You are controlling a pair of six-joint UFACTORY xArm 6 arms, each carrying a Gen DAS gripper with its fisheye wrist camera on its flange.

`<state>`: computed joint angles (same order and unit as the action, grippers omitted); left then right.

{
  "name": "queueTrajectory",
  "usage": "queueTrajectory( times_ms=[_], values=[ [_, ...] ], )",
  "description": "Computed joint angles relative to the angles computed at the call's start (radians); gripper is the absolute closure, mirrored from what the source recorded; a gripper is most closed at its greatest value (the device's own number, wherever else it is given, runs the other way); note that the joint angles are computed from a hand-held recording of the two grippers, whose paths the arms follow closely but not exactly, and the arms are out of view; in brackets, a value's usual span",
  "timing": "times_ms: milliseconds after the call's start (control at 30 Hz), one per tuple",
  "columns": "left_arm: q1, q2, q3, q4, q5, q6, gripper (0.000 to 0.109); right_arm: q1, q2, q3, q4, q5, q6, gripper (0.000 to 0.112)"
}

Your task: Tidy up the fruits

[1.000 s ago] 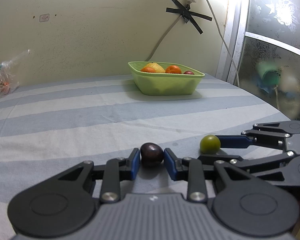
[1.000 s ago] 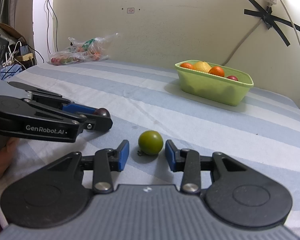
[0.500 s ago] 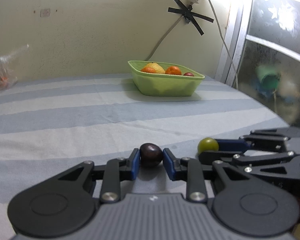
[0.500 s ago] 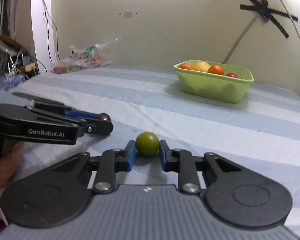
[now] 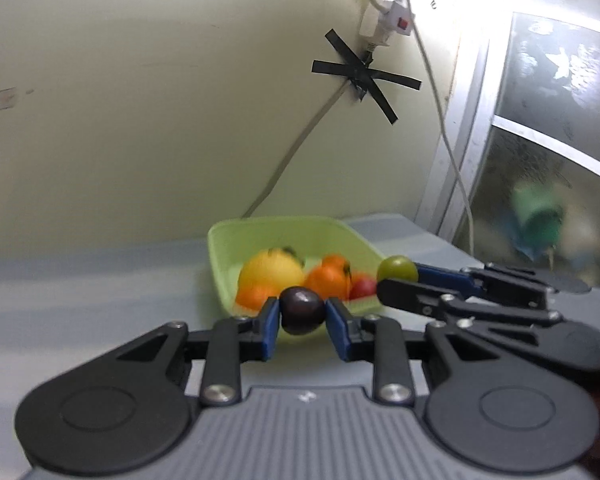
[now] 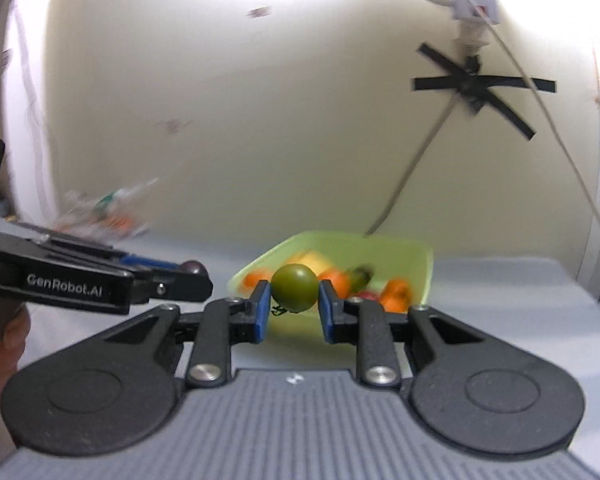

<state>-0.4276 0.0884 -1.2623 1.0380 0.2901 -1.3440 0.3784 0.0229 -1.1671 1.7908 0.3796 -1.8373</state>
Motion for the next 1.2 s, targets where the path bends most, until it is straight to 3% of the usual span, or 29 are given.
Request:
queueTrajectory(
  times_ms=[100, 233, 300, 333, 400, 500, 667, 767, 900, 1000, 1200],
  values=[
    [0.027, 0.13, -0.142, -0.254, -0.029, 0.23, 0.081, -0.001, 0.129, -0.142, -0.039, -0.04, 0.059, 0.083],
    [0.046, 0.278, -0.307, -0.505, -0.011, 0.425, 0.065, -0.003, 0.236, -0.242, -0.085, -0.081, 0.133, 0.08],
    [0.053, 0.336, -0.37, -0.606, -0.004, 0.495, 0.062, -0.003, 0.255, -0.256, -0.059, -0.095, 0.106, 0.064],
    [0.056, 0.357, -0.393, -0.635, -0.001, 0.511, 0.062, -0.003, 0.25, -0.251, -0.018, -0.101, 0.054, 0.064],
    [0.06, 0.371, -0.405, -0.607, -0.012, 0.471, 0.062, -0.006, 0.245, -0.25, 0.028, -0.103, -0.015, 0.064],
    [0.062, 0.345, -0.371, -0.566, -0.023, 0.413, 0.062, -0.019, 0.233, -0.232, 0.027, -0.078, -0.002, 0.064],
    [0.066, 0.18, -0.193, -0.244, -0.057, 0.099, 0.061, -0.032, 0.194, -0.194, 0.102, -0.067, -0.022, 0.064],
    [0.025, 0.072, -0.097, -0.043, 0.04, -0.066, 0.06, -0.041, 0.158, -0.15, 0.055, -0.058, 0.122, 0.064],
    [-0.082, -0.038, 0.018, 0.088, 0.242, -0.155, 0.056, -0.044, 0.084, -0.053, 0.004, -0.034, 0.24, 0.064],
    [-0.157, -0.083, 0.086, 0.095, 0.367, -0.182, 0.053, -0.037, 0.004, 0.056, -0.034, -0.033, 0.291, 0.064],
    [-0.262, -0.125, 0.169, 0.042, 0.521, -0.225, 0.051, -0.004, -0.172, 0.27, 0.048, -0.067, 0.255, 0.064]
  ],
)
